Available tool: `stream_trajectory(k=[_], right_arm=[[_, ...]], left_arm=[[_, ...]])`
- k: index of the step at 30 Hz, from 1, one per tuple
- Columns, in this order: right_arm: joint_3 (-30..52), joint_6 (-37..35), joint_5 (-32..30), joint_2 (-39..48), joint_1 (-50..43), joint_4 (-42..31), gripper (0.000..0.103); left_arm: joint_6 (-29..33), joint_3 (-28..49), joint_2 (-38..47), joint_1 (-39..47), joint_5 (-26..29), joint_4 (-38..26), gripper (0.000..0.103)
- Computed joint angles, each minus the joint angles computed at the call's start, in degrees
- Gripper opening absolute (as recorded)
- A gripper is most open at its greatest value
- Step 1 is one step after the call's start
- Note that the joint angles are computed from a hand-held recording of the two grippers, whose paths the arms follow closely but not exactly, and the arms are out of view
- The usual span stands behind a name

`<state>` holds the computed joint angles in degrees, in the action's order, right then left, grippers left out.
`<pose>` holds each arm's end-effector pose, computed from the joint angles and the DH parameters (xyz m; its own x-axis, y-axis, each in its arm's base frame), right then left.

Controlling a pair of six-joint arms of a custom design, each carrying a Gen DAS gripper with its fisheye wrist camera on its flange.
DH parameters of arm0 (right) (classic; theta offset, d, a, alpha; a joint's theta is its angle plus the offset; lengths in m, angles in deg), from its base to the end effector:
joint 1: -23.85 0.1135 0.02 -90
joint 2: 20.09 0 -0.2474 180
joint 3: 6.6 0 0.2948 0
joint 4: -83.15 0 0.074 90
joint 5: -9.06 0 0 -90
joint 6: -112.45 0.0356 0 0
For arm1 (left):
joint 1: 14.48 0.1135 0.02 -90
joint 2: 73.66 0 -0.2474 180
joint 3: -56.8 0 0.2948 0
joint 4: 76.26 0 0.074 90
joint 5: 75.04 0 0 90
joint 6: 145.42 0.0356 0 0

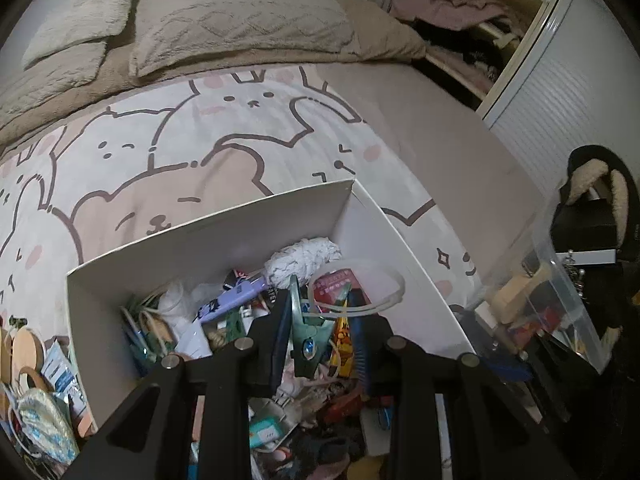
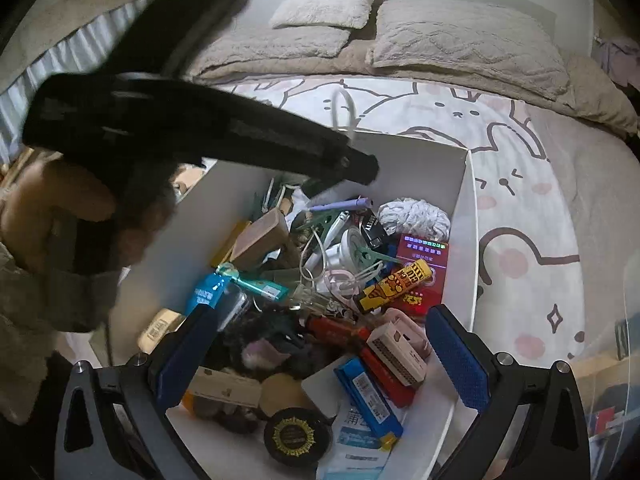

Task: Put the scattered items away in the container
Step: 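Open the right gripper over the box while the left gripper opens to drop its clothespin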

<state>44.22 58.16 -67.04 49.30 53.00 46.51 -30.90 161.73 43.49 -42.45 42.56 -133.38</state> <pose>0.2437 0.1261 0.1620 -0.7885 0.2090 -0.5784 0.1319 0.9761 0.1728 0.3970 -0.2295 0.1725 -0.5195 0.6923 -0.5009 0.8525 0.4602 -0.2480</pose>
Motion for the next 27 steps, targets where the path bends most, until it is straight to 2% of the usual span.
stream_trajectory(k=[10, 11, 12, 13, 14, 27], right_arm=[[-1.11, 1.42, -1.52, -0.93, -1.45, 0.93, 0.103], [-1.09, 1.48, -1.58, -0.84, -1.49, 0.93, 0.103], [-1.08, 1.60, -1.58, -0.76, -1.52, 0.90, 0.103], [-1.10, 1.68, -1.62, -0.69, -1.59, 0.93, 0.103], [-1.13, 1.74, -1.71, -0.62, -1.70, 1.06, 0.103], [-1.70, 1.74, -1.86, -1.07, -1.59, 2.19, 0.103]], left_arm=[[-3.70, 5.57, 5.99, -1.96, -1.49, -1.37, 0.029], [-4.25, 6.01, 6.37, -2.03, -2.01, -1.72, 0.045], [-4.92, 5.65, 6.23, -1.98, -2.52, -1.17, 0.068], [-5.58, 4.82, 5.75, -1.84, -2.77, -0.04, 0.076], [-6.02, 4.06, 5.23, -1.56, -2.81, 0.84, 0.080], [-4.41, -0.63, 0.12, 1.10, -3.21, 2.56, 0.080]])
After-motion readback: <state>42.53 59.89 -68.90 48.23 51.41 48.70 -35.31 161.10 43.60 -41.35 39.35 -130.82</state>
